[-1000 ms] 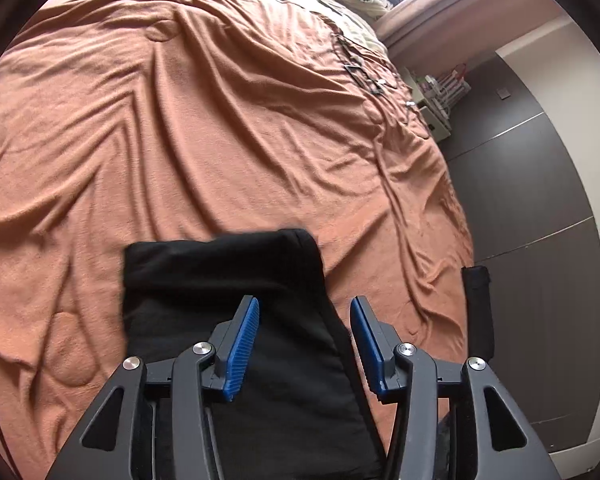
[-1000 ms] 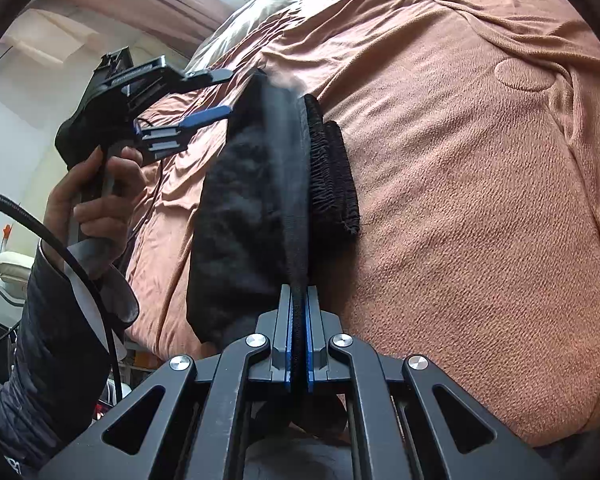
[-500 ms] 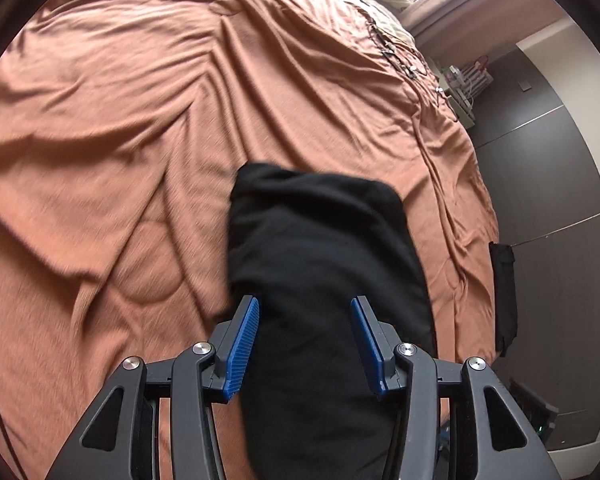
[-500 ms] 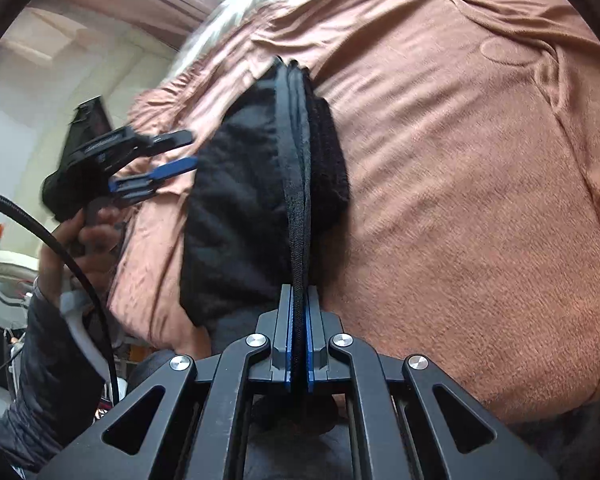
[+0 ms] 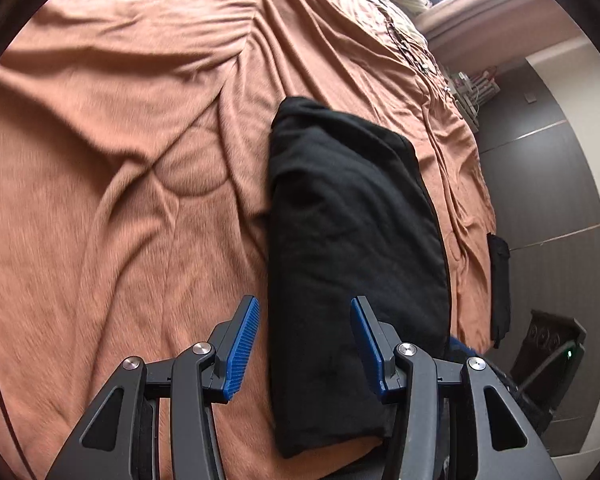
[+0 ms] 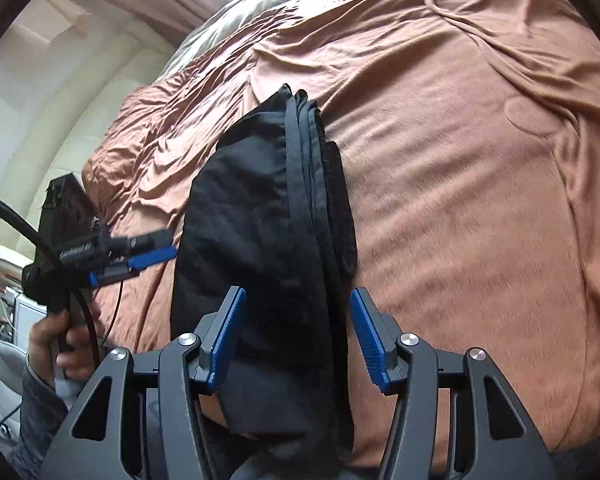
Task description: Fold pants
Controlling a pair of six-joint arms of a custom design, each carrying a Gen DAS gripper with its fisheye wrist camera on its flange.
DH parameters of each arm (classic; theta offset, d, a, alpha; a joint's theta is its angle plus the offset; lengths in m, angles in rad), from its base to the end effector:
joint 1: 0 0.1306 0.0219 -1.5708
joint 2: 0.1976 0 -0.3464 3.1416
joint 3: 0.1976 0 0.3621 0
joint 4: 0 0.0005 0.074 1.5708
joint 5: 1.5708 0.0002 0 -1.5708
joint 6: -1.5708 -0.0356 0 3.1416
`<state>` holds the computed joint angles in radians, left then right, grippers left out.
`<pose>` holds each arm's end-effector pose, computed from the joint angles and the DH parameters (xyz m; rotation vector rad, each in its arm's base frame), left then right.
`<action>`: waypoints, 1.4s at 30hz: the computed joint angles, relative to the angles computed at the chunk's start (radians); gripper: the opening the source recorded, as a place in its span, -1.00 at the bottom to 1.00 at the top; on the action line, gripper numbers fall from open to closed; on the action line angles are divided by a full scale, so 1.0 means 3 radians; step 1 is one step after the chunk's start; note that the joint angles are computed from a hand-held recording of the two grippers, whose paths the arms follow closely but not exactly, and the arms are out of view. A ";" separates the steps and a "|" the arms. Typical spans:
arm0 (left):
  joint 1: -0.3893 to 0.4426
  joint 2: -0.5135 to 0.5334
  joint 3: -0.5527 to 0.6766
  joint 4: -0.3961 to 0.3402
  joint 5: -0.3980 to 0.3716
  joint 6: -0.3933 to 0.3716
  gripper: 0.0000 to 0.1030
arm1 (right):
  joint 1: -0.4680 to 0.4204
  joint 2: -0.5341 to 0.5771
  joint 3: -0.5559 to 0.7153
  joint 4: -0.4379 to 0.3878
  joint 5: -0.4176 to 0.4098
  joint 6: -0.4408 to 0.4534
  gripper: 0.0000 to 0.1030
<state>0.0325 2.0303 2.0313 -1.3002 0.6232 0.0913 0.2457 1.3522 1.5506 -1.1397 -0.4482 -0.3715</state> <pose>0.6234 -0.0010 0.3060 -0.0494 2.7582 -0.8984 0.4153 0.1195 0.4624 -0.0287 2.5664 0.8089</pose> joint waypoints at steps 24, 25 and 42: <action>-0.0022 -0.0048 -0.0329 0.0086 0.0262 0.0035 0.06 | 0.0147 0.0857 0.0729 -0.0163 0.0120 0.0147 0.01; -0.0026 -0.0025 -0.0312 0.0083 0.0276 0.0042 0.08 | 0.0144 0.0869 0.0729 -0.0154 0.0102 0.0148 0.01; -0.0019 -0.0115 -0.0424 0.0043 0.0361 -0.0015 -0.44 | 0.0105 0.0799 0.0608 -0.0092 -0.0040 0.0110 -0.12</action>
<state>0.0269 1.9958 1.9042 -1.2872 0.7316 0.0869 0.2772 1.5918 1.7331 -1.1674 -0.4603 -0.3384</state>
